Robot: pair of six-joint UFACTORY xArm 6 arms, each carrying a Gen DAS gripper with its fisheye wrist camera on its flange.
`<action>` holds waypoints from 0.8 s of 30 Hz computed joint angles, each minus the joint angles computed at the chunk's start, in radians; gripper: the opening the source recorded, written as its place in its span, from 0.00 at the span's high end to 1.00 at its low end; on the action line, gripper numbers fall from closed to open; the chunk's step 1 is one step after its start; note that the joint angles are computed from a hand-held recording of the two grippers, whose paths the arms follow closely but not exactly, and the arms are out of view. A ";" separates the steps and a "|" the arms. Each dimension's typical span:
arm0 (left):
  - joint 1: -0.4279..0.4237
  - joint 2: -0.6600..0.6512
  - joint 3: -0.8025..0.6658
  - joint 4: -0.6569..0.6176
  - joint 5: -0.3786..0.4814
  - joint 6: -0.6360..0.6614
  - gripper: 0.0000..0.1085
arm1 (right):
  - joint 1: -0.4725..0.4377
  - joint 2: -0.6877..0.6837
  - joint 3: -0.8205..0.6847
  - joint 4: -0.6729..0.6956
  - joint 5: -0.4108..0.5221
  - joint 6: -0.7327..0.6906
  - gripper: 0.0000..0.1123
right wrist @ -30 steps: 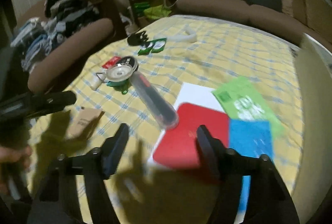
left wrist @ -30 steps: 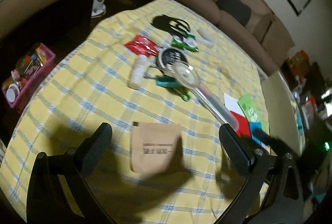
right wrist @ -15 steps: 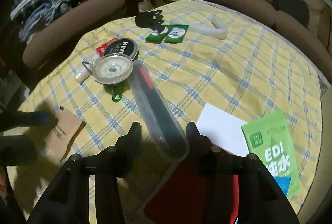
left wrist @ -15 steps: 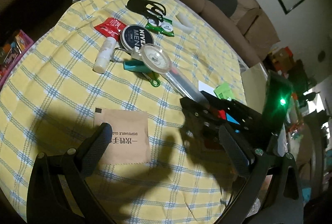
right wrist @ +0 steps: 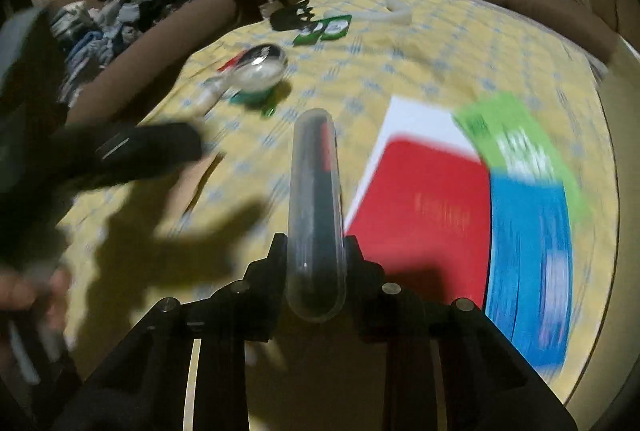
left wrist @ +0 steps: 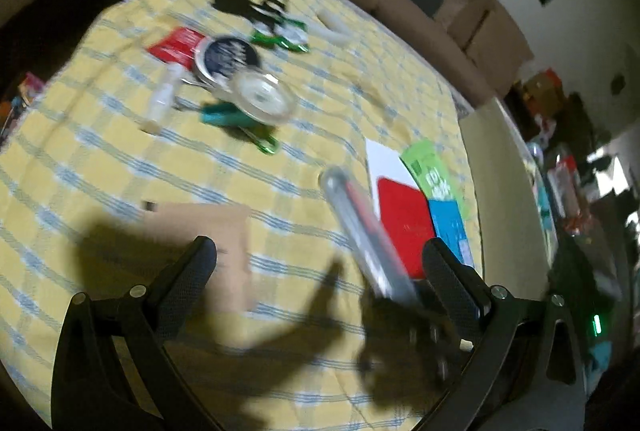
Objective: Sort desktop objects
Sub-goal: 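Reach the right tool toward the clear red-capped tube and grasp it, then carry the clear tube into the white box with the right tool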
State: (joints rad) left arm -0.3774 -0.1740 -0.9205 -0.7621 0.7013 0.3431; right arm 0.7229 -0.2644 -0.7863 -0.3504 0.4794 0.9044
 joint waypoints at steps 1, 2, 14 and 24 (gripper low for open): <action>-0.016 0.009 -0.002 0.008 0.006 -0.010 0.07 | 0.026 -0.037 0.034 -0.038 0.007 0.073 0.75; -0.026 0.018 -0.005 0.006 0.017 -0.016 0.10 | 0.041 -0.059 0.055 -0.057 0.006 0.119 0.75; -0.044 0.017 -0.002 -0.145 0.146 0.055 0.70 | 0.041 -0.207 0.269 -0.169 -0.287 0.599 0.75; -0.016 0.012 -0.004 -0.424 0.279 0.204 0.82 | 0.018 -0.238 0.257 -0.479 -0.325 0.903 0.76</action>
